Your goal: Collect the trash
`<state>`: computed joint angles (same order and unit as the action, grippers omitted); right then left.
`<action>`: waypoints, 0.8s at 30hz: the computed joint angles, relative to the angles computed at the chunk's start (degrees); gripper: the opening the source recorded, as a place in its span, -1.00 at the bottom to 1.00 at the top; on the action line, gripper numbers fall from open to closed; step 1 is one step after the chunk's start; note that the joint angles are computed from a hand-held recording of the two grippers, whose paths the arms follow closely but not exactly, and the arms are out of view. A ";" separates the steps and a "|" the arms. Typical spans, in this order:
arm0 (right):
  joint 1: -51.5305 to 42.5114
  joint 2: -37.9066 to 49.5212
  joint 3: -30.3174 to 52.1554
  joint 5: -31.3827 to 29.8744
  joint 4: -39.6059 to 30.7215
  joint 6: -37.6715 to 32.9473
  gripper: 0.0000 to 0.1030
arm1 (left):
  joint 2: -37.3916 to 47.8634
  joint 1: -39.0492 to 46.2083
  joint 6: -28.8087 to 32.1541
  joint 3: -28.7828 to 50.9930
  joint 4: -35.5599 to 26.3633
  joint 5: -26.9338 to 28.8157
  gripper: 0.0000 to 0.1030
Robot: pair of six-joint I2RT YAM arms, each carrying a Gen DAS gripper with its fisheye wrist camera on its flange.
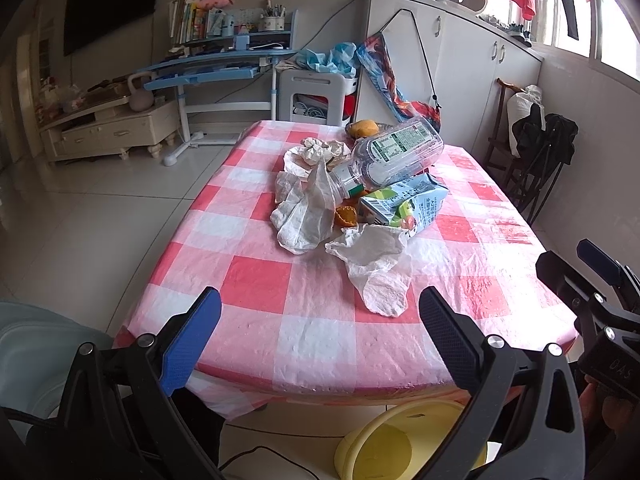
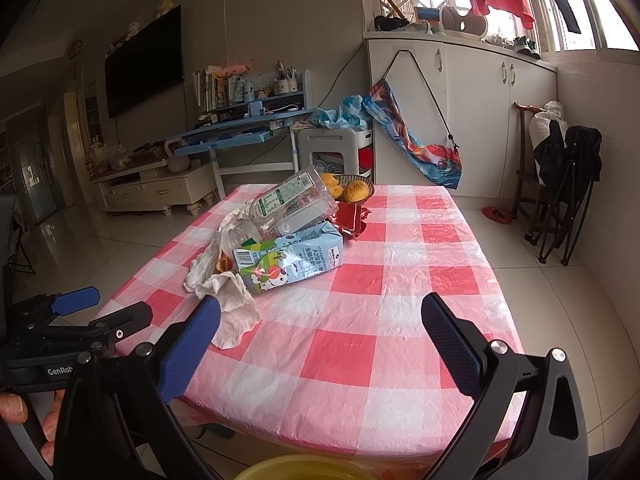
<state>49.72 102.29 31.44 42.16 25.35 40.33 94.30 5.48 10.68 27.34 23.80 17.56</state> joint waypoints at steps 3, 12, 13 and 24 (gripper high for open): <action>-0.50 -1.48 -0.76 0.05 -0.47 0.36 0.88 | 0.48 0.50 0.12 0.84 -1.00 1.34 0.86; -2.53 -5.66 -3.99 -0.97 -0.18 3.07 0.88 | 4.33 -3.47 -1.12 6.62 -3.40 0.56 0.86; -3.05 -5.92 -4.44 -1.93 0.28 3.42 0.88 | 4.96 -4.40 -1.10 7.60 -3.93 0.42 0.86; -6.38 -3.45 -6.28 -8.30 6.13 5.03 0.88 | 22.37 -13.33 -4.98 22.81 -7.78 -8.62 0.19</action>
<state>43.34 98.84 25.16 33.86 31.48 45.36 116.67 -7.85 5.69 50.15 16.02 8.94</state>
